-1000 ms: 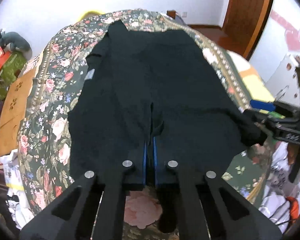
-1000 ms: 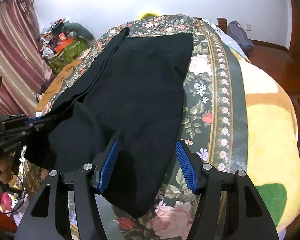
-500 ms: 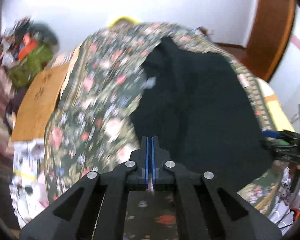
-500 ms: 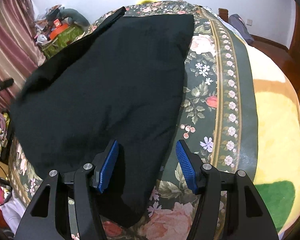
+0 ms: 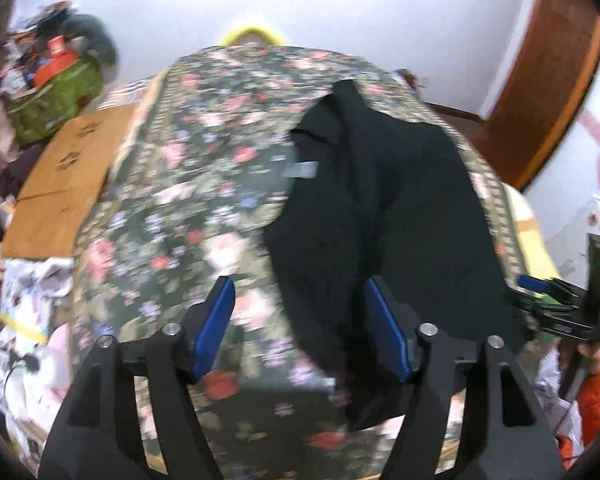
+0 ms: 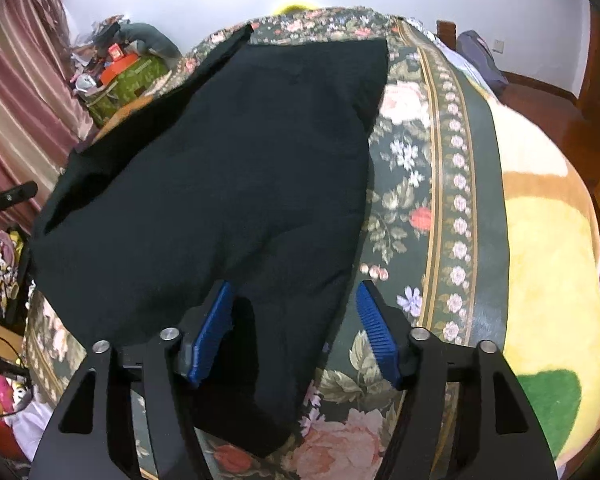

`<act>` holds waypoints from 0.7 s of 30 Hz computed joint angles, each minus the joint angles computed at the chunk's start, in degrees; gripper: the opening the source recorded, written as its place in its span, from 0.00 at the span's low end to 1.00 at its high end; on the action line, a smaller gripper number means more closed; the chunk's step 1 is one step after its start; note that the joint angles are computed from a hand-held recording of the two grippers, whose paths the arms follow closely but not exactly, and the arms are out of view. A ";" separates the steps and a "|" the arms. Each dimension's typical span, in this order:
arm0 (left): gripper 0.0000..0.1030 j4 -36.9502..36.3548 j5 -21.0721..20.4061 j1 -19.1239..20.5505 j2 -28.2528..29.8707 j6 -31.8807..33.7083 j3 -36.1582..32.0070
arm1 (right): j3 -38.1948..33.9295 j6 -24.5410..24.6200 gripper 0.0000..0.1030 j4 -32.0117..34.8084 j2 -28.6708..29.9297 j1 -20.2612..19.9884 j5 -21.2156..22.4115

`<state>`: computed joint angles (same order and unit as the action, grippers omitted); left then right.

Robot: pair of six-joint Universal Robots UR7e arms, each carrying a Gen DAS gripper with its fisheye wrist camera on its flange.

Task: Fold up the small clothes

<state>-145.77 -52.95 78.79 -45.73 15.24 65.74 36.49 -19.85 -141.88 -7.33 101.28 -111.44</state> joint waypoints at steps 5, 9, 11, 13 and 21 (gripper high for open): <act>0.49 7.82 -1.70 0.03 4.19 -1.01 -4.82 | -1.68 -0.41 0.61 1.07 0.93 0.18 0.25; 0.02 10.66 0.00 0.10 6.42 -3.43 -7.08 | -2.35 -0.56 0.61 1.47 1.38 0.26 0.27; 0.02 7.59 -0.29 -0.21 5.50 -2.30 -5.67 | -3.49 -1.13 0.61 1.58 1.82 0.28 0.38; 0.02 5.20 -1.75 -0.56 3.98 -1.32 -4.33 | -4.50 -1.87 0.61 1.29 2.32 0.37 0.29; 0.04 6.36 2.27 0.55 3.96 -2.43 -5.31 | -11.68 -2.98 0.61 5.79 6.63 0.21 -1.98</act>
